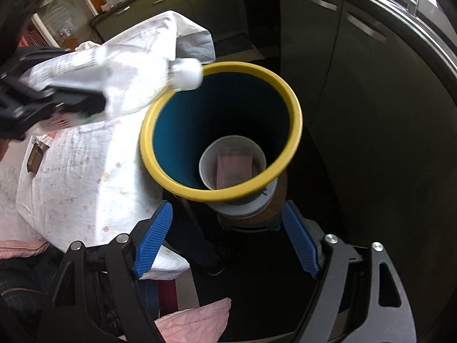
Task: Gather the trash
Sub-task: 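Carry the water bottle over the yellow bin and open the left gripper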
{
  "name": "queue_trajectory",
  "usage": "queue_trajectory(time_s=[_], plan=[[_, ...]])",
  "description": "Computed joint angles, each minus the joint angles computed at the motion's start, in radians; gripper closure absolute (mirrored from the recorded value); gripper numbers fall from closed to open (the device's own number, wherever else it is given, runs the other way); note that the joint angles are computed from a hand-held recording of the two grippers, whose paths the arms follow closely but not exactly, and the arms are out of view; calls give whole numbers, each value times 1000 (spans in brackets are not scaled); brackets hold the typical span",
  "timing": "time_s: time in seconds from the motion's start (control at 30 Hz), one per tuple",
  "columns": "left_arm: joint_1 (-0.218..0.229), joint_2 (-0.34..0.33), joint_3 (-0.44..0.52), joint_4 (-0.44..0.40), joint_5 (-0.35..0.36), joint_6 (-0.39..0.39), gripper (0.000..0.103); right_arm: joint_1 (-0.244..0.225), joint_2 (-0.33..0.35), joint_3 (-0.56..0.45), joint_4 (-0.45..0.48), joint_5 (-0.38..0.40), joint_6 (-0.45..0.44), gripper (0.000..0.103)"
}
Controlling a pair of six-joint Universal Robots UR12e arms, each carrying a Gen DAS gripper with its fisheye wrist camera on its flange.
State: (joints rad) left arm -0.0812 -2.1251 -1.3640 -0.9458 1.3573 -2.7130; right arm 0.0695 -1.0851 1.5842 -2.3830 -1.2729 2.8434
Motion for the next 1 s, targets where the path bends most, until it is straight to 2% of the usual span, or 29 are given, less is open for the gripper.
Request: queue_trajectory(time_s=[0.1,0.17,0.3,0.37,0.47,0.63,0.8,0.87,1.0], plan=[[-5,-38,32,28,-9,-28,46,-3,4,-4,4,1,9,28],[-5,-52,39,65,-7,-44,34,-1,5,-7,4,1,14,28],[11,-35,19,99,-33,-70,32,7,1,-6,5,-3,5,28],[25,-1,-22,133,-49,-63,30,11,1,-9,8,-6,1,28],[47,69,-111,231,-53,-57,22,18,5,-17,12,-7,-2,28],[108,201,-284,381,-62,-79,15,37,13,-38,30,-3,-22,28],[179,321,-451,517,-35,-110,8,75,37,-89,68,2,-61,28],[211,366,-522,569,4,-129,6,91,48,-113,84,3,-77,28],[273,436,-627,609,51,-165,5,140,73,-174,123,6,-133,28]])
